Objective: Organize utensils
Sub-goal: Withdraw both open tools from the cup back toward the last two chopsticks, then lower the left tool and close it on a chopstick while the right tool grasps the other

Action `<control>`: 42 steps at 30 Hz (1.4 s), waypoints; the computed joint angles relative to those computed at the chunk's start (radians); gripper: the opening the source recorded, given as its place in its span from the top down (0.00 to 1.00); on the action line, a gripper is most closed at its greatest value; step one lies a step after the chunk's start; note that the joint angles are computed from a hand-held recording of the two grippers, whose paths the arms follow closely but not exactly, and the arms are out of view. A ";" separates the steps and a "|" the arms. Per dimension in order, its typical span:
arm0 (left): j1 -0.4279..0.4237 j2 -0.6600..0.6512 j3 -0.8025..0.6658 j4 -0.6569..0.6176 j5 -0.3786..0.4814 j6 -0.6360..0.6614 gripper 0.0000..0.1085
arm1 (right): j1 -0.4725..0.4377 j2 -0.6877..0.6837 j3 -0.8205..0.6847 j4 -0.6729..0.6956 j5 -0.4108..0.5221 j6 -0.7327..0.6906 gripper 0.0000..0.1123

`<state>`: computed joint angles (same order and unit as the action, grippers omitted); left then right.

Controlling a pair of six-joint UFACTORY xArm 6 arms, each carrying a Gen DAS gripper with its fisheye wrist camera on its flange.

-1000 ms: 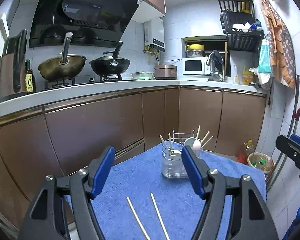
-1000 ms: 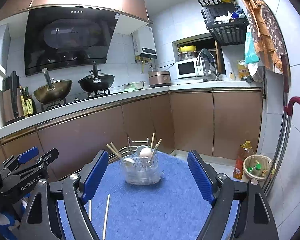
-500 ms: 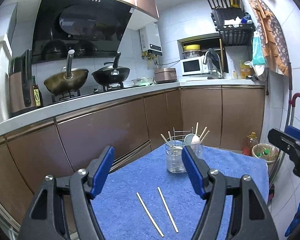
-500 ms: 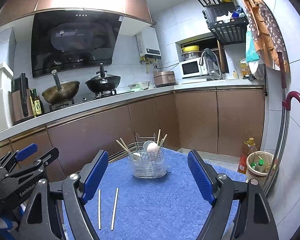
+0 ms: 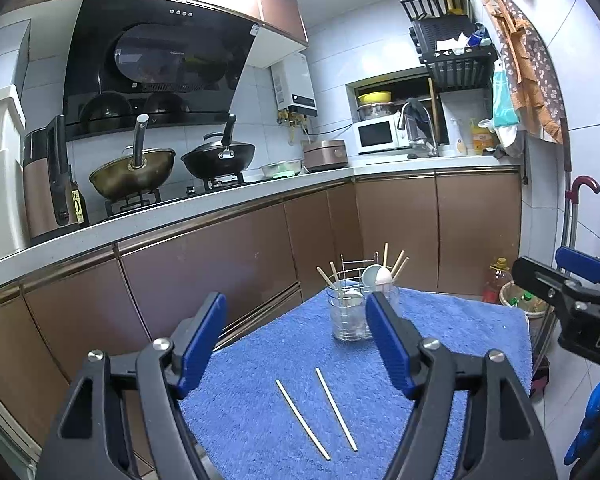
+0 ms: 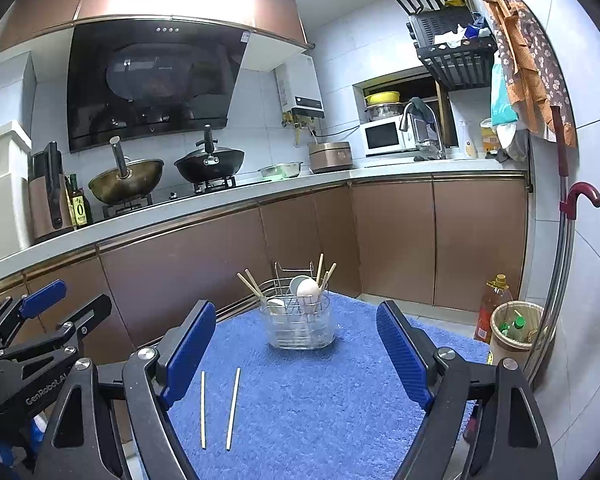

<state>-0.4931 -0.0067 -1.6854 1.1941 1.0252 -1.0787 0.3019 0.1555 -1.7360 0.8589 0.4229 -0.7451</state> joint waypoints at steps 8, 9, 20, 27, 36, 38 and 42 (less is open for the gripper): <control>0.000 0.011 -0.002 -0.005 -0.006 0.005 0.35 | 0.003 0.011 -0.002 -0.038 0.010 0.023 0.28; 0.004 0.012 -0.002 -0.013 -0.012 0.008 0.35 | 0.003 0.017 -0.007 -0.049 0.014 0.032 0.28; 0.065 0.048 -0.012 -0.162 -0.049 0.097 0.35 | 0.005 0.103 -0.075 -0.174 0.066 0.128 0.28; 0.130 0.091 -0.025 -0.304 -0.077 0.188 0.35 | 0.016 0.206 -0.183 -0.283 0.131 0.212 0.28; 0.210 0.139 -0.032 -0.396 -0.093 0.221 0.35 | 0.039 0.390 -0.406 -0.401 0.262 0.288 0.28; 0.225 0.154 -0.038 -0.413 -0.095 0.234 0.35 | 0.043 0.432 -0.462 -0.416 0.295 0.299 0.28; 0.254 0.184 -0.056 -0.454 -0.095 0.258 0.35 | 0.052 0.543 -0.624 -0.446 0.387 0.321 0.28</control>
<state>-0.2395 0.1769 -1.7417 0.7398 0.9302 -0.8204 0.3536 0.6985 -2.3599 0.4128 0.8103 -0.4245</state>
